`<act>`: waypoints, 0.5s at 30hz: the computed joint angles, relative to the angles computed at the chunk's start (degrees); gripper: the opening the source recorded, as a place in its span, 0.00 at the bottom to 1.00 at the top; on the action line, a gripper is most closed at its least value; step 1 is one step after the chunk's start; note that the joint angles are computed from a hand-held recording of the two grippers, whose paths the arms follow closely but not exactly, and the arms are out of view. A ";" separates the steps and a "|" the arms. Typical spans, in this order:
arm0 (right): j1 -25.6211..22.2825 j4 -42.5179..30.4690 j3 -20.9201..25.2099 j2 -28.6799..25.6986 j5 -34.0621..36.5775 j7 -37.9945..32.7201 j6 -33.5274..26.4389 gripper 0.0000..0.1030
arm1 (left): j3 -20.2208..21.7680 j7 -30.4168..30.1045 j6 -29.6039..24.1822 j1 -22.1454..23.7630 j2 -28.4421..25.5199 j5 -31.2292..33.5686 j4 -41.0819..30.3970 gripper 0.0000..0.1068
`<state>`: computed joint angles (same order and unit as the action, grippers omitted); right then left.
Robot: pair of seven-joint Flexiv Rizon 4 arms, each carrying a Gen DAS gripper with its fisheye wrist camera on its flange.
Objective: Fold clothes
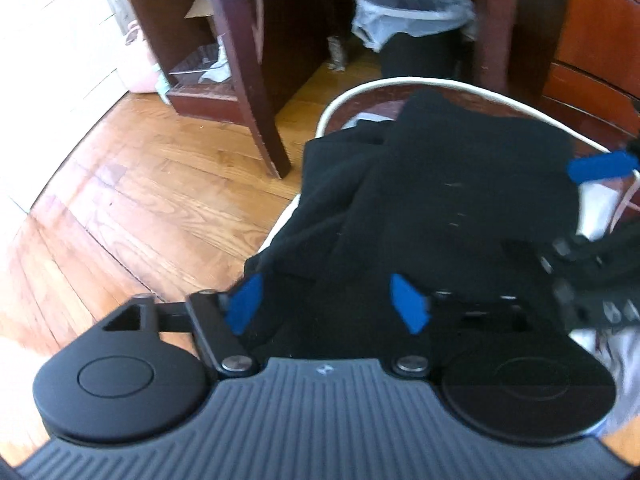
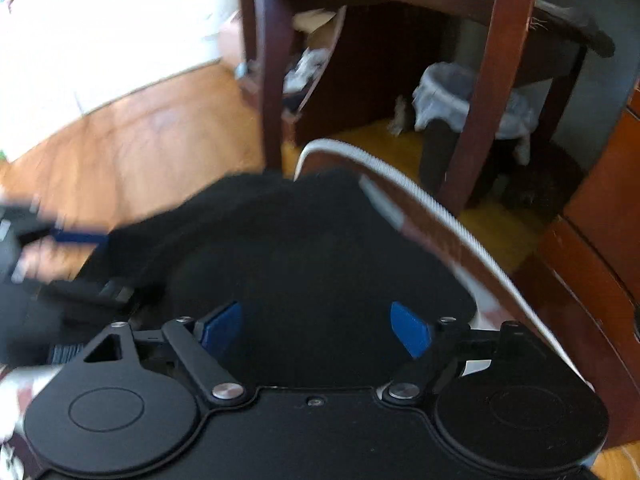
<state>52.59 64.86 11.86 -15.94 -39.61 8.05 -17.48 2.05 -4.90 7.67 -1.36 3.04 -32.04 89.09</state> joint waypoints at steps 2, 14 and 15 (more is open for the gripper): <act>2.06 -1.63 0.39 -0.11 -0.10 3.14 -2.43 0.83 | 0.27 0.13 -4.70 0.80 -0.37 0.74 -3.20 0.75; 9.37 -1.62 3.35 2.88 -2.97 28.77 -5.79 0.83 | 1.86 6.83 -20.22 1.85 3.20 3.92 -9.22 0.91; 9.54 -1.38 3.58 2.94 -2.58 30.74 -5.23 0.83 | 2.23 7.69 -21.37 1.95 3.71 3.77 -9.15 0.93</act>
